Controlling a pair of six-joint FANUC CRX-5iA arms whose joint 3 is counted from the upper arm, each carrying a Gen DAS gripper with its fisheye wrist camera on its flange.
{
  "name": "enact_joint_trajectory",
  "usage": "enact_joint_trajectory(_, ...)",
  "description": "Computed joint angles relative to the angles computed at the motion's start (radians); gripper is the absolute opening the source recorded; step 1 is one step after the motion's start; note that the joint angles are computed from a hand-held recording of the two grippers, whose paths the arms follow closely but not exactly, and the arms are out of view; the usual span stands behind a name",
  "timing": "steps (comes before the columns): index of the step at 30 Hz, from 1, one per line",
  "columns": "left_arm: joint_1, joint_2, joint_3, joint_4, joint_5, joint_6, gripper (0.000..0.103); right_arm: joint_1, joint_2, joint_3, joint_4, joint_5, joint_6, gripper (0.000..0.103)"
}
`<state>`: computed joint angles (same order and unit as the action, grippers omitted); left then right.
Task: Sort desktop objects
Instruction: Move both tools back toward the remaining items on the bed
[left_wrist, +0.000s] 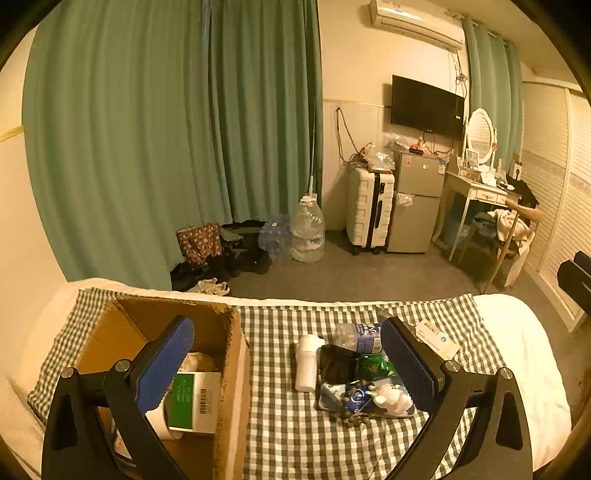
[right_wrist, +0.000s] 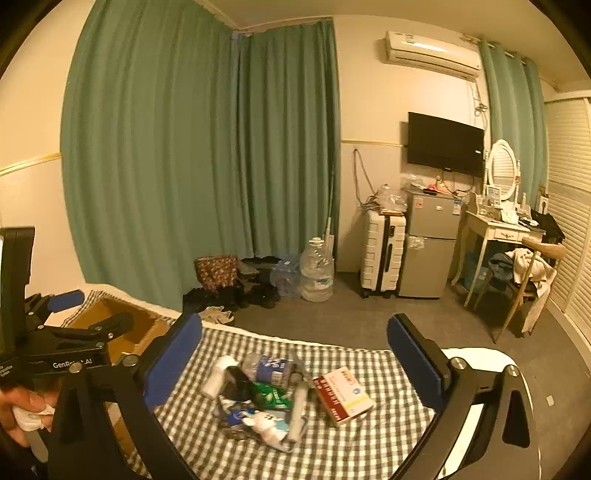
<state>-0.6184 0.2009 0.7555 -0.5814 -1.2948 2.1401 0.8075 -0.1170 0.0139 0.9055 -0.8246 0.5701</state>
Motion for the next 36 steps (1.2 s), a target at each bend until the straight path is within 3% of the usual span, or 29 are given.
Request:
enact_joint_trajectory(7, 0.014, 0.05, 0.017, 0.063, -0.003, -0.006, 0.103, -0.057, 0.008, -0.006, -0.037, 0.01, 0.033, 0.103)
enact_joint_trajectory(18, 0.025, 0.137, 0.049, 0.101, -0.059, -0.06, 0.103, -0.139, 0.064, 0.027, -0.194, 0.032, 0.185, 0.103)
enact_joint_trajectory(25, 0.047, 0.194, 0.065, 0.163, -0.091, -0.106, 0.103, -0.198, 0.147, 0.134, -0.332, 0.007, 0.395, 0.103)
enact_joint_trajectory(31, 0.054, 0.218, 0.062, 0.189, -0.114, -0.14, 0.103, -0.247, 0.195, 0.16, -0.421, 0.018, 0.49, 0.103)
enact_joint_trajectory(36, 0.066, 0.24, 0.055, 0.227, -0.129, -0.17, 0.103, -0.282, 0.247, 0.214, -0.596, -0.031, 0.724, 0.103)
